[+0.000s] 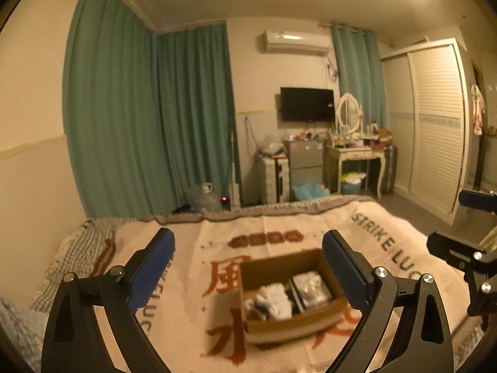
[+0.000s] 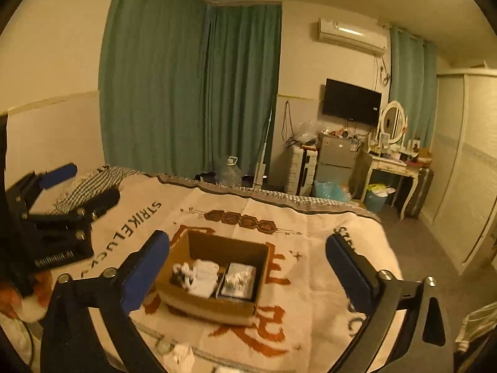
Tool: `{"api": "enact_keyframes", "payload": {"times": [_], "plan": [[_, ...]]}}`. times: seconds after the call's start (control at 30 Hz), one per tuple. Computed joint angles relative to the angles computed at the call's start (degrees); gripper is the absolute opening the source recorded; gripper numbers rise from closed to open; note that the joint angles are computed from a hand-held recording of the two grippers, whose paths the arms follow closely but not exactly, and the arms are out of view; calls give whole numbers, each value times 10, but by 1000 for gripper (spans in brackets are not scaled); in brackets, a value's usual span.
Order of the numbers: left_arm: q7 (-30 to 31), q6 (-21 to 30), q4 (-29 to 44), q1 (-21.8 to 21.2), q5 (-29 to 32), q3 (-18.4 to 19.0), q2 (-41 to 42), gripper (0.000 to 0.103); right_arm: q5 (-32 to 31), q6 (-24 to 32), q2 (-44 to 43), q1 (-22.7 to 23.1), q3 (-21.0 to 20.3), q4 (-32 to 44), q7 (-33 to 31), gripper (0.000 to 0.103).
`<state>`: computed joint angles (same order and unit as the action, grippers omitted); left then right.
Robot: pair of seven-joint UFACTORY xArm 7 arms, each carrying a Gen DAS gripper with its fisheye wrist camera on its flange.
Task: Organize soft objects
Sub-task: 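Grasp the crumpled tissue with the left tool while the right tool grasps the blue tissue pack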
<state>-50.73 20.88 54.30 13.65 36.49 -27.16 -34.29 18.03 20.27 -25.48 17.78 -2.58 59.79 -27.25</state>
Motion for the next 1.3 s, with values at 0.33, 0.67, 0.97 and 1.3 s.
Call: {"api": "enact_keyframes", "payload": {"times": [0.33,0.67,0.97,1.3], "plan": [[-7,-9,-131,-42,-45,-11,-45,97,-28,40,-100,-8,1,-165,4,103],[-82,-40,-189,-67,-36,-46,54,96,-1,-10,32,4,-6,-265,1,97],[-93,-39,-205,-119,4,-13,81,96,-65,-35,121,-44,53,-258,43,73],[-50,-25,-198,-194,-2,29,123,75,-22,-49,63,-31,15,-273,17,54]]}}
